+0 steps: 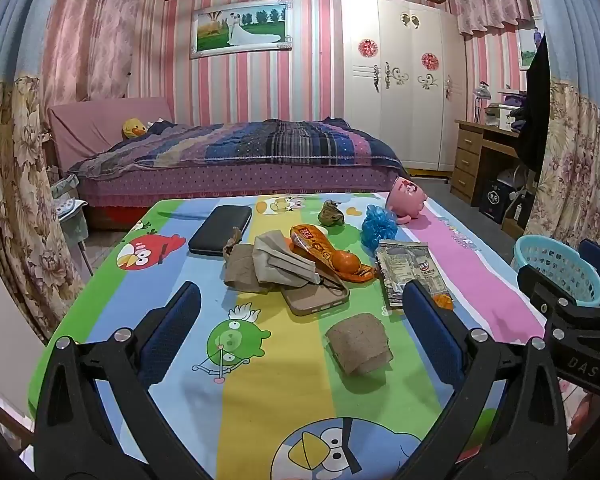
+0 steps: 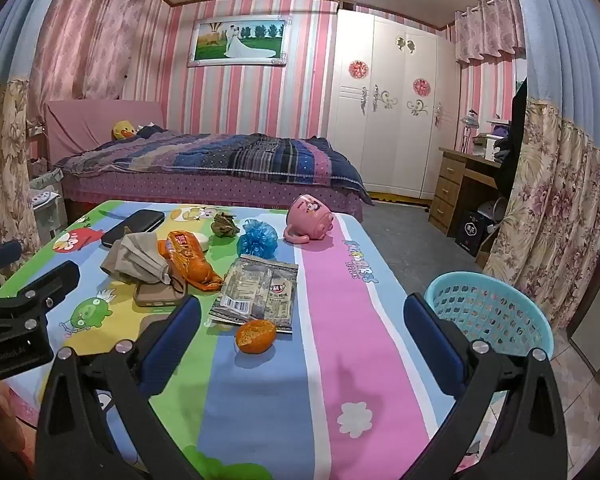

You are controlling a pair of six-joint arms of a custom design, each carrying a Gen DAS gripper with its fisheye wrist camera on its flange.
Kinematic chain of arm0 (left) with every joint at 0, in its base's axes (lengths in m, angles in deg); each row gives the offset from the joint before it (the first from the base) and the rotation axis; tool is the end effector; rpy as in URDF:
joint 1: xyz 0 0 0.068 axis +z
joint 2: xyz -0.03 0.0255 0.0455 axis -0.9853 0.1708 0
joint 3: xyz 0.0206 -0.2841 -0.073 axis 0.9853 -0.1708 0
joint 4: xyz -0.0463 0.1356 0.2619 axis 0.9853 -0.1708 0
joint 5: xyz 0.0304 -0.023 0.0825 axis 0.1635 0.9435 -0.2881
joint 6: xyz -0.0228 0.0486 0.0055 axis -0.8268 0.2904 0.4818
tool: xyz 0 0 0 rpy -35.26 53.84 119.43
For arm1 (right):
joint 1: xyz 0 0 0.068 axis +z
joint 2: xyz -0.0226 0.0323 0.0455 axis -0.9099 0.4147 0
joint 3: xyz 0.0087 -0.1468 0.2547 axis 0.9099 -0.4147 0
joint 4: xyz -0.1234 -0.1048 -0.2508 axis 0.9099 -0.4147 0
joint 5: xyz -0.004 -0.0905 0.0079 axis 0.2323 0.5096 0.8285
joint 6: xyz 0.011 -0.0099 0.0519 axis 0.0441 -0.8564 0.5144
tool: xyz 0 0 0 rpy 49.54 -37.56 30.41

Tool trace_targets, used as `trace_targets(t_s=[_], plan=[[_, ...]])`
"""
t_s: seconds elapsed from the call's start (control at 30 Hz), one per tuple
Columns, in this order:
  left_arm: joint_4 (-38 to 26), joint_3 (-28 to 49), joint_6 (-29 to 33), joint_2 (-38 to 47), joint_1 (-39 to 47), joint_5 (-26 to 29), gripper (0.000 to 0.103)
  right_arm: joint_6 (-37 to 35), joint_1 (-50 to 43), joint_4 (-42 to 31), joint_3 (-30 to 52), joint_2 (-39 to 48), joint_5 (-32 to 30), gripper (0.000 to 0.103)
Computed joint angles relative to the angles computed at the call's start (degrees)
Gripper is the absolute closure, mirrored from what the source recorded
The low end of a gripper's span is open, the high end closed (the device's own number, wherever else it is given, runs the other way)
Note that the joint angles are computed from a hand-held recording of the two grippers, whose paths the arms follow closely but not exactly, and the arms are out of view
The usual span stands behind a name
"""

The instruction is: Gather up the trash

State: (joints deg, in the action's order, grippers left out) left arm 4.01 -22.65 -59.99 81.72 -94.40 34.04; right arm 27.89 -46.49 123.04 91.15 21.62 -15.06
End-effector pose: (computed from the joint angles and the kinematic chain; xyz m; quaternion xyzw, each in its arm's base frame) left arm 0.2217 -0.0403 0.1414 -0.1004 0.8337 0.0694 0.5385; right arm 0.2649 0.0859 0.1331 -0.1095 0.8181 0.0252 0.5640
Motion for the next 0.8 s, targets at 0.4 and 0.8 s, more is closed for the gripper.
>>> trace_targets(t_s=[0.4,0.8], plan=[[0.6,-0.1,0.3,0.3,0.0,-0.3,0.005,0.2,-0.1,-0.7,0.1,-0.2,-0.4,0.004],[0.8,-0.1,0.3,0.5,0.1,-0.2,0.005,0.2,-0.1,-0.3,0.0,-0.1,-0.2,0.004]])
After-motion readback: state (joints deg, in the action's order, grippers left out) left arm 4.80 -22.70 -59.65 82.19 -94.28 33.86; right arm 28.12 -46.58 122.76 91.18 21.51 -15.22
